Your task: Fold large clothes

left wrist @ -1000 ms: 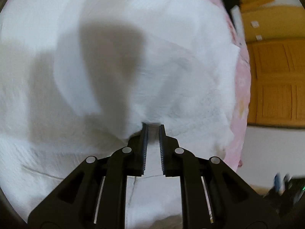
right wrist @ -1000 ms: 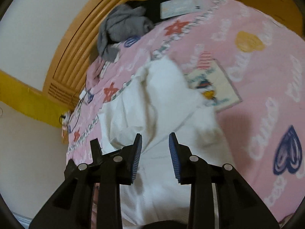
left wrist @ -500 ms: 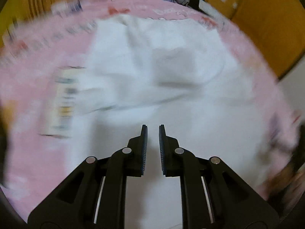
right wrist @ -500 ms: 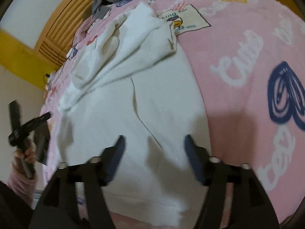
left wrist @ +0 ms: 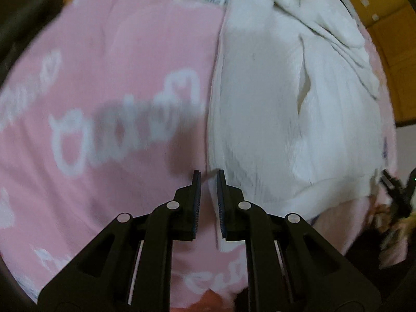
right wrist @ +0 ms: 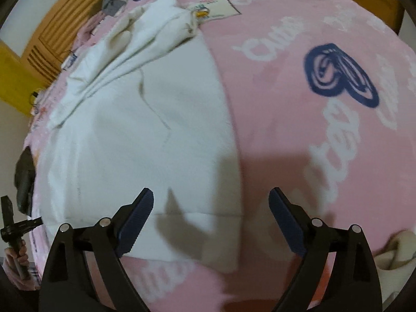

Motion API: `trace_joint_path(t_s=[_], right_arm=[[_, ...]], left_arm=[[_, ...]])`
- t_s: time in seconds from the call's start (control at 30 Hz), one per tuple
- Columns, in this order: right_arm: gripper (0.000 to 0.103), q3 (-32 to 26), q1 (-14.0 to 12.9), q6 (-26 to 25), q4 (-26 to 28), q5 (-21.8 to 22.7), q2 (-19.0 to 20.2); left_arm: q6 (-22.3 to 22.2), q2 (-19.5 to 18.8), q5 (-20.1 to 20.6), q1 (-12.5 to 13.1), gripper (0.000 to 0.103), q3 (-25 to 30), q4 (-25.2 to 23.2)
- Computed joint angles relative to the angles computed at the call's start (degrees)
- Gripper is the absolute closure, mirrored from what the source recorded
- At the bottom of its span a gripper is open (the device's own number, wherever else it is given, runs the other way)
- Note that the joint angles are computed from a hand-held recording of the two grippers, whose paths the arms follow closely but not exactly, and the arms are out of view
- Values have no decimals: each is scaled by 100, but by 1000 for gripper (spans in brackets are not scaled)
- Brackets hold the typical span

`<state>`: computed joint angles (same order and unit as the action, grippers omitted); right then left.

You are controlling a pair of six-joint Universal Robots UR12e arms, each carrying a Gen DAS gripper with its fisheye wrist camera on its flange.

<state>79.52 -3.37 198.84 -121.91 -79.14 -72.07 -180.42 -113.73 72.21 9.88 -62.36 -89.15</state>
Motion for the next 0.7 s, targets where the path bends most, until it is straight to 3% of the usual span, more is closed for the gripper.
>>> trace_joint_path(t_s=[0.17,0.37,0.47,0.5,0.53,0.57,0.6,0.7], right_arm=[[15,-19,-40,-22,340,145,39],[14,-11,-8,-167,358,139,27],[13,19,-47,-94,324,270,18],[12,53,-71,-68,303,328,1],[12,76,-89,-39,289,395,-4],[12,91,-97,-14,272,430,-5],[11,100,-102,-21,269,445,-11],[10,75,-81,-86,299,423,8]], left_arm=[[-65,96,-375,171,91,-288,106],[-40,222,-764,217,91,-328,-29],[-91,253,-1272,222,91,-345,-142],[-85,272,-1376,229,81,-368,-129],[-76,279,-1409,222,52,-381,-128],[-80,286,-1480,223,3,-420,-82],[-167,326,-1652,239,7,-560,150],[-362,284,-1671,214,7,-593,263]])
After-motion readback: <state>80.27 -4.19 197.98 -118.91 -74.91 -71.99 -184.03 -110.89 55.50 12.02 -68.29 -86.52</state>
